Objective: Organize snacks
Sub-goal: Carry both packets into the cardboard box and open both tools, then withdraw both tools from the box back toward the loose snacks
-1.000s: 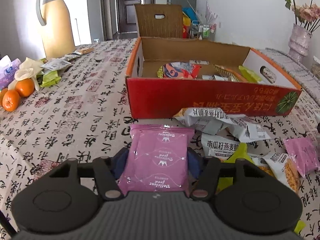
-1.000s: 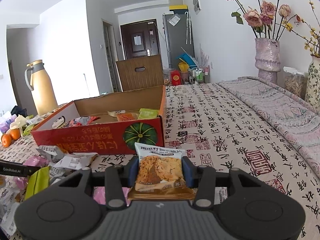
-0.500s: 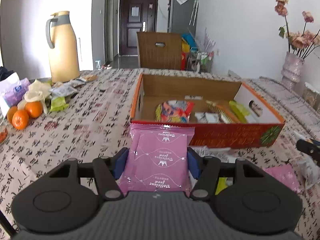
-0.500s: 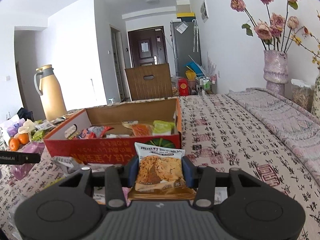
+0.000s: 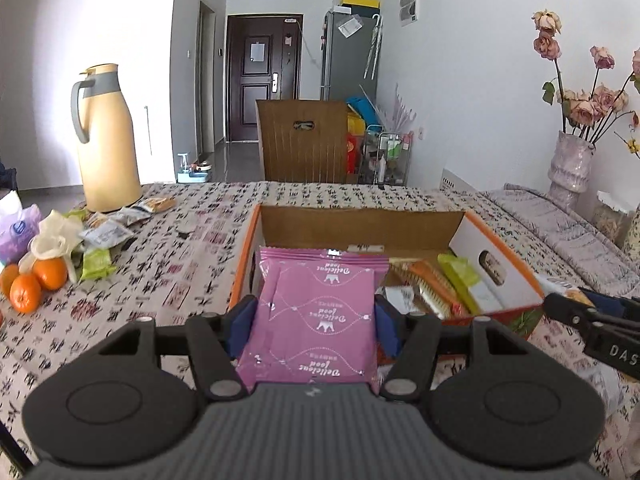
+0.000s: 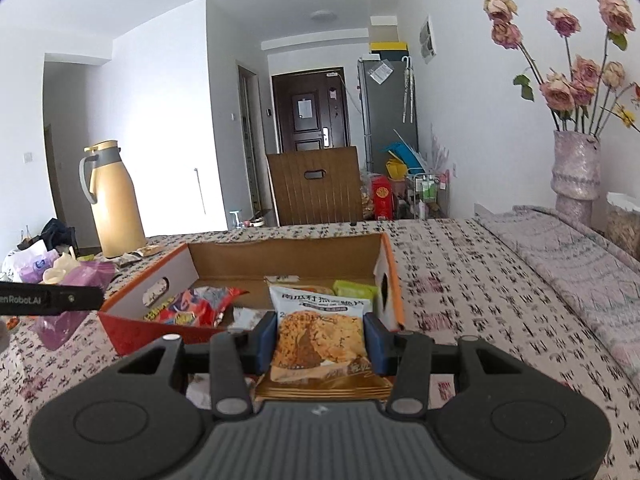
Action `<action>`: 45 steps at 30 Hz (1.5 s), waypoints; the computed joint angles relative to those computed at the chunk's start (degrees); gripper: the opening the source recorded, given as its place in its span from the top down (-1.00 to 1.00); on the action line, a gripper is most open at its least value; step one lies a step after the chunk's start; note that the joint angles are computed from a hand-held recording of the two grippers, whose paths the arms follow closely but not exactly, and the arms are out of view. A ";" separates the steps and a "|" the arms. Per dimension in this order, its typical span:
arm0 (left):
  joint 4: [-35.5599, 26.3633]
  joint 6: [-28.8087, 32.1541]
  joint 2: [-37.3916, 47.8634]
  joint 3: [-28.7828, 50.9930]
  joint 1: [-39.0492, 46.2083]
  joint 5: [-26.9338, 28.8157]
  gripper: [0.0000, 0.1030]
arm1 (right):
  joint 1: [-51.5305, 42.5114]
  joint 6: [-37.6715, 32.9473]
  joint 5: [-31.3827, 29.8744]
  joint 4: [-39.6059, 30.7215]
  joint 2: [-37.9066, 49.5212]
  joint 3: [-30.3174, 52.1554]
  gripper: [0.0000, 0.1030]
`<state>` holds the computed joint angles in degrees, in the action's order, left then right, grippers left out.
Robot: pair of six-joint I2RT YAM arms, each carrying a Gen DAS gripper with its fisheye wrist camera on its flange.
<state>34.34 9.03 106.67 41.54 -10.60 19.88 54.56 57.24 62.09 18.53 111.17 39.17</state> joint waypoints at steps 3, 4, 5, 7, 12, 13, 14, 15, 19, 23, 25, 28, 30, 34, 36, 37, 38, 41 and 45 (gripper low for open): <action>-0.64 -0.48 0.82 2.03 -1.17 -0.88 -0.21 | -2.39 -4.86 -1.65 3.64 0.35 0.59 0.13; -0.83 -0.65 1.06 2.63 -1.60 -1.24 -0.21 | -3.25 -6.35 -2.27 4.69 0.55 0.89 0.13; -1.13 -0.83 1.46 3.46 -2.05 -1.58 -0.21 | -4.05 -7.70 -2.86 5.70 0.84 1.21 0.13; -1.72 -1.20 2.23 5.18 -3.00 -2.34 -0.21 | -5.40 -9.99 -3.91 7.53 1.36 1.66 0.13; -3.23 -1.14 4.90 9.83 -5.25 -4.45 -0.21 | -9.32 -15.78 -7.34 10.91 3.07 3.87 0.13; -3.44 -1.13 5.52 10.72 -5.60 -4.76 -0.21 | -10.09 -16.72 -8.01 11.21 3.60 4.57 0.13; -3.77 -1.20 6.39 11.93 -5.98 -5.12 -0.21 | -10.76 -17.49 -8.61 11.53 4.06 5.07 0.13; -4.11 -1.34 7.17 12.98 -6.30 -5.42 -0.21 | -11.38 -18.15 -9.20 11.82 4.61 5.58 0.13; -5.39 -2.12 11.06 17.42 -7.11 -6.25 -0.21 | -14.37 -20.49 -11.97 12.77 6.88 7.97 0.13; -6.56 -2.29 15.52 21.29 -7.28 -6.47 -0.21 | -16.68 -21.63 -13.98 15.09 10.23 9.68 0.13; -6.86 -2.39 17.40 22.81 -7.20 -6.39 -0.21 | -17.35 -22.15 -14.93 17.04 11.35 9.39 0.13; -7.72 -1.91 19.37 24.48 -7.01 -5.51 -0.21 | -18.00 -21.93 -15.87 18.27 12.00 9.18 0.13; -8.13 -1.77 19.79 24.89 -6.80 -4.57 -0.22 | -18.13 -21.80 -16.63 18.70 12.20 8.83 0.12; -6.36 -2.76 19.39 23.75 -6.30 -3.36 -0.42 | -18.16 -20.89 -16.99 17.77 12.15 8.80 0.02; -3.40 -3.65 18.71 21.99 -6.13 -3.45 -0.65 | -17.98 -20.60 -16.60 18.61 11.93 8.13 -0.19; -2.55 -3.76 18.54 21.59 -6.21 -3.72 -0.69 | -17.79 -20.38 -16.10 18.87 11.83 7.85 -0.44; -2.12 -3.81 18.30 21.22 -6.20 -3.64 -0.72 | -17.75 -20.25 -15.72 18.91 11.74 7.75 -0.59; -0.03 -4.53 18.02 20.17 -6.25 -4.45 -1.00 | -17.60 -19.78 -14.73 19.50 11.69 7.33 -0.89; -0.12 -5.15 17.61 19.92 -6.13 -4.48 -1.00 | -17.84 -19.41 -14.56 20.05 11.68 6.97 -1.00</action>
